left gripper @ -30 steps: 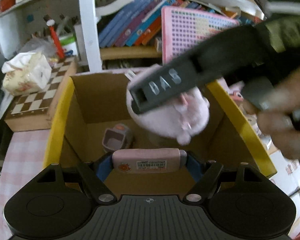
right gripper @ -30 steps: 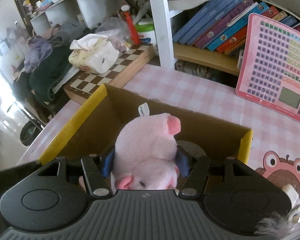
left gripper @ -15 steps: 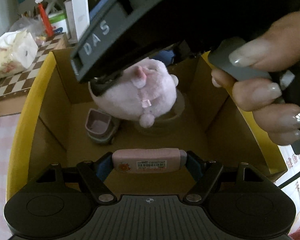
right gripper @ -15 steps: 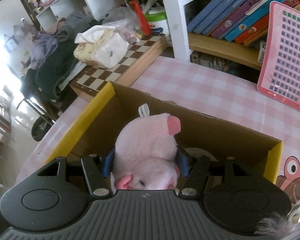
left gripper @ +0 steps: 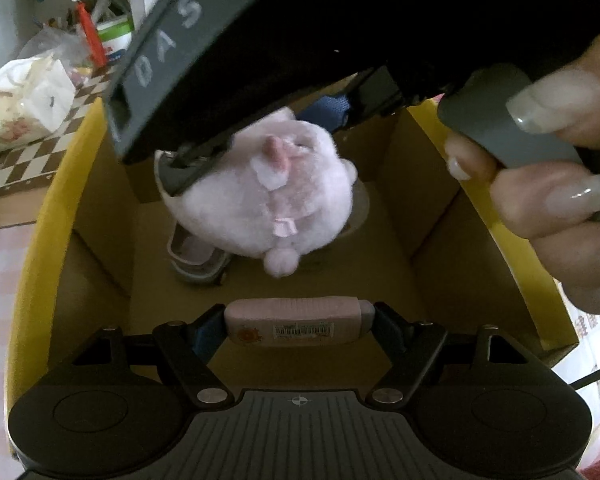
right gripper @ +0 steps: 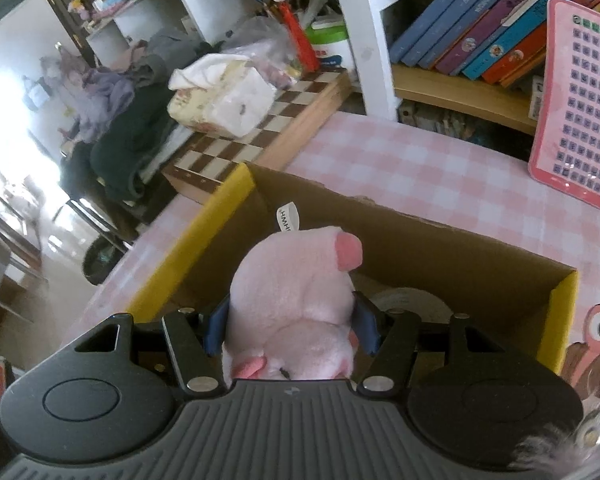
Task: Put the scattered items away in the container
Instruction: 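Open both tools to release the plush pig and pink stick into the box, then lift both tools out of the box and move back toward the remaining items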
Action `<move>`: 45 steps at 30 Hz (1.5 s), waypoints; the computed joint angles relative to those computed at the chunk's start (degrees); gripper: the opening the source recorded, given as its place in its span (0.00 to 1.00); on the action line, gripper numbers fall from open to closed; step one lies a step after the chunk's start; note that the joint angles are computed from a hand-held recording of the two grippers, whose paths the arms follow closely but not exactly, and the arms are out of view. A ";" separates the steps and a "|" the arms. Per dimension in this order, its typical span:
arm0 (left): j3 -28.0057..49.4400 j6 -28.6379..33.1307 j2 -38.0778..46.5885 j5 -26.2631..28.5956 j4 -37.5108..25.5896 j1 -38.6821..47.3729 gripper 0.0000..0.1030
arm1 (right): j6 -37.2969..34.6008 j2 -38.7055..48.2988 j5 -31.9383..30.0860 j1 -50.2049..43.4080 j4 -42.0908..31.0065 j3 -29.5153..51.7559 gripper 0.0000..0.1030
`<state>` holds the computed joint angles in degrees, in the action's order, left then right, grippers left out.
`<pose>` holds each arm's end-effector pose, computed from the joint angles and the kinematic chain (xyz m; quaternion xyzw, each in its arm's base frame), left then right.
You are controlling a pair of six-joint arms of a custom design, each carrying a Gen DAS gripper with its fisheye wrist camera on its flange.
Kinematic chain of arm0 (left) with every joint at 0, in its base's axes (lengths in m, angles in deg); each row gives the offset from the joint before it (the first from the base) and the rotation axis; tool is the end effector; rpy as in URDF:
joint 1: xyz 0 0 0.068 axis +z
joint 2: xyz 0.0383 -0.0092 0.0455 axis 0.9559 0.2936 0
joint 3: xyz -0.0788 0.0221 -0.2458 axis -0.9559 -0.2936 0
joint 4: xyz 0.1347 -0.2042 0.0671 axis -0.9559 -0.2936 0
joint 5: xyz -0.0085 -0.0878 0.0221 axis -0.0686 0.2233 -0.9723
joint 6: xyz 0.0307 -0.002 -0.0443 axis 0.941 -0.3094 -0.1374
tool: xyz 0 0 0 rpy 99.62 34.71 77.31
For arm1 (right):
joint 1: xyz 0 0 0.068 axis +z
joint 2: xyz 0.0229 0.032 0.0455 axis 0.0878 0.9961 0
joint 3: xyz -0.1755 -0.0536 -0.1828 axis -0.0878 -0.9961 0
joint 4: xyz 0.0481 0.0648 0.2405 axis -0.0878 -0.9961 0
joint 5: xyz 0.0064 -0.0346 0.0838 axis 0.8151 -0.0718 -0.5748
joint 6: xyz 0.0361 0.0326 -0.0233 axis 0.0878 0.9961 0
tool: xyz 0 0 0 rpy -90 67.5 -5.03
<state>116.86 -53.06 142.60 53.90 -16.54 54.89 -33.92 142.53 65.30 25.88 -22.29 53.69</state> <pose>0.1979 -0.0645 0.2035 0.0739 0.9529 -0.0686 0.2861 0.3164 0.1364 0.2363 -0.2421 0.9049 0.2495 0.2454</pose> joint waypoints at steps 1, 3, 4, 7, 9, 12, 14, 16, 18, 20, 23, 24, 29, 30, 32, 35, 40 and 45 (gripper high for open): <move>-0.10 0.17 -1.01 -0.29 -0.52 -0.18 0.78 | 0.58 0.00 -0.60 0.19 0.27 0.12 0.58; -0.46 0.40 -3.13 -0.93 -1.38 -0.69 0.78 | 1.77 0.42 -0.89 1.29 1.03 0.72 0.58; -0.63 0.38 -4.04 -1.04 -1.72 -0.86 0.78 | 2.14 0.76 -0.59 1.95 1.48 1.01 0.58; -1.02 0.10 -6.11 -1.01 -2.65 -1.16 0.80 | 3.76 2.90 0.72 4.04 2.17 2.65 0.58; -1.09 -0.29 -6.43 -2.63 -3.56 -1.23 0.80 | 3.52 4.89 1.41 5.38 1.78 4.28 0.60; -1.81 -0.45 -8.72 -1.62 -4.84 0.59 0.80 | 3.77 5.75 1.62 6.32 2.49 4.87 0.67; -2.07 -0.33 -11.03 -1.00 -5.93 1.08 0.80 | 3.92 4.63 0.11 5.87 3.44 3.85 0.74; -2.12 -0.43 -12.90 -0.92 -6.91 0.82 0.82 | 3.93 3.09 -1.71 5.19 3.42 3.04 0.76; -2.32 -0.77 -15.06 -0.47 -7.83 0.32 0.82 | 3.68 1.29 -2.25 4.54 2.88 2.37 0.76; -2.34 -0.96 -17.11 -1.12 -8.98 -1.15 0.82 | 3.19 -1.08 -2.20 3.80 2.36 1.30 0.76; -2.41 -1.56 -20.64 -1.19 -11.15 -3.09 0.82 | 3.18 -5.44 -2.10 1.99 1.05 -0.91 0.76; -2.36 -1.83 -21.93 -1.26 -12.08 -3.77 0.82 | 3.35 -7.07 -2.02 1.34 0.66 -1.77 0.76; -2.41 -2.32 -27.15 -1.20 -14.74 -5.25 0.82 | 4.17 -16.09 -0.07 -0.74 -1.56 -6.79 0.75; -2.73 -1.71 -28.28 -0.49 -15.07 -4.35 0.82 | 4.50 -17.80 0.66 -0.58 -1.91 -7.76 0.75; -2.39 3.14 -26.60 4.43 -12.94 2.61 0.82 | 5.06 -21.77 3.04 0.42 -2.55 -9.86 0.75; -2.19 3.44 -30.84 5.40 -16.30 3.38 0.82 | 5.66 -28.50 7.51 2.90 -3.54 -13.14 0.74; -0.93 1.61 -40.21 3.58 -25.74 2.17 0.82 | 9.11 -38.38 14.85 7.77 -6.12 -17.61 0.73; 0.36 9.48 -47.96 12.73 -34.88 16.30 0.82 | 13.54 -49.44 24.15 15.38 -11.92 -21.85 0.73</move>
<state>117.22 -43.58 94.64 66.63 -51.43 71.19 -20.38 93.10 89.45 41.26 -34.21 31.84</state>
